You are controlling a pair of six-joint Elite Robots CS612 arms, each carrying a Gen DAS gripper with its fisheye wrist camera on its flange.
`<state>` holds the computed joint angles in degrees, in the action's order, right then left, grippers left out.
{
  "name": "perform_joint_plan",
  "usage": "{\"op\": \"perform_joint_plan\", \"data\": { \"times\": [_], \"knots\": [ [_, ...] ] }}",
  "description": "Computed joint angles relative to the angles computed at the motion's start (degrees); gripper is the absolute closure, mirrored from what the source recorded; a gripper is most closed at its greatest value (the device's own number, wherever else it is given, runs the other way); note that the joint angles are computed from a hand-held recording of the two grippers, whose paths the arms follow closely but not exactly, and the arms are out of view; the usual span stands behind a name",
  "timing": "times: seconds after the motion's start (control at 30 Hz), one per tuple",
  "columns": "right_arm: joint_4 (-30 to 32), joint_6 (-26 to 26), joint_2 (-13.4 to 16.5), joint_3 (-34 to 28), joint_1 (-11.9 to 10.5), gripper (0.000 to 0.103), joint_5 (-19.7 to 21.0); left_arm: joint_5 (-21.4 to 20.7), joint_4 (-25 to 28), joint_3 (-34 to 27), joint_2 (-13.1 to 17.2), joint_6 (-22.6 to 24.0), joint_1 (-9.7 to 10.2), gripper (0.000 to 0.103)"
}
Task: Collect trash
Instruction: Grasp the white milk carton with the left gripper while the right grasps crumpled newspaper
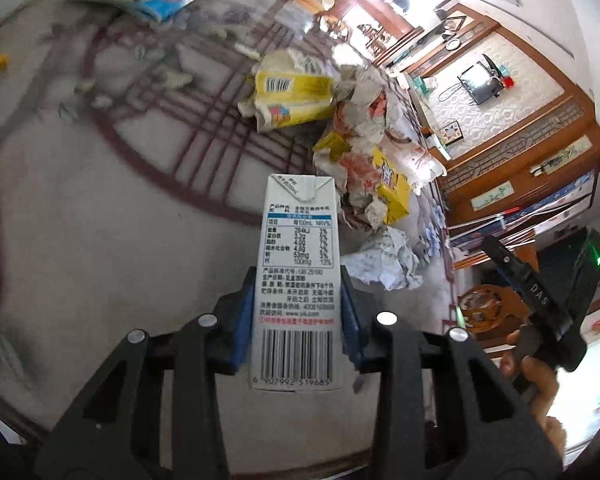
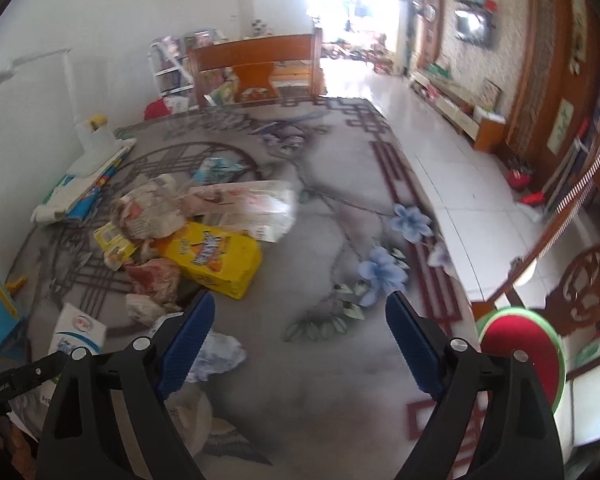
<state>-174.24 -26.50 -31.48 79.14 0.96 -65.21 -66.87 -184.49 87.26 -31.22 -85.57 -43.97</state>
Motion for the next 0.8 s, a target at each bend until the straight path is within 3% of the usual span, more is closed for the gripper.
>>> {"op": "perform_joint_plan", "data": {
  "times": [0.1,0.17,0.23,0.4,0.7,0.77,0.8],
  "knots": [
    [-0.71,-3.88,-0.23,0.91,1.07,0.019,0.61,-1.50,-1.09,0.06,0.35,-1.29,0.22,0.065],
    [0.35,-5.21,-0.19,0.69,1.90,0.019,0.92,-1.49,-0.81,-0.12,0.45,-1.77,0.28,0.043],
    [3.04,-4.56,0.31,-0.79,2.94,0.019,2.18,-1.72,-1.06,-0.21,0.58,-2.36,0.33,0.034],
    [8.88,0.52,2.56,-6.57,5.62,0.014,2.00,-2.76,1.34,-0.72,0.48,-1.85,0.47,0.032],
    [14.88,-0.38,5.73,-14.34,9.63,0.013,-3.67,-3.07,1.98,-1.61,0.65,0.95,0.53,0.032],
    [18.02,1.17,6.74,-16.56,9.88,0.014,-3.80,-2.97,1.76,-1.57,0.69,0.75,0.54,0.032],
    [19.51,1.69,7.14,-17.42,9.93,0.021,-3.77,-2.85,1.86,-1.55,0.69,0.59,0.53,0.032]
  ]
}}
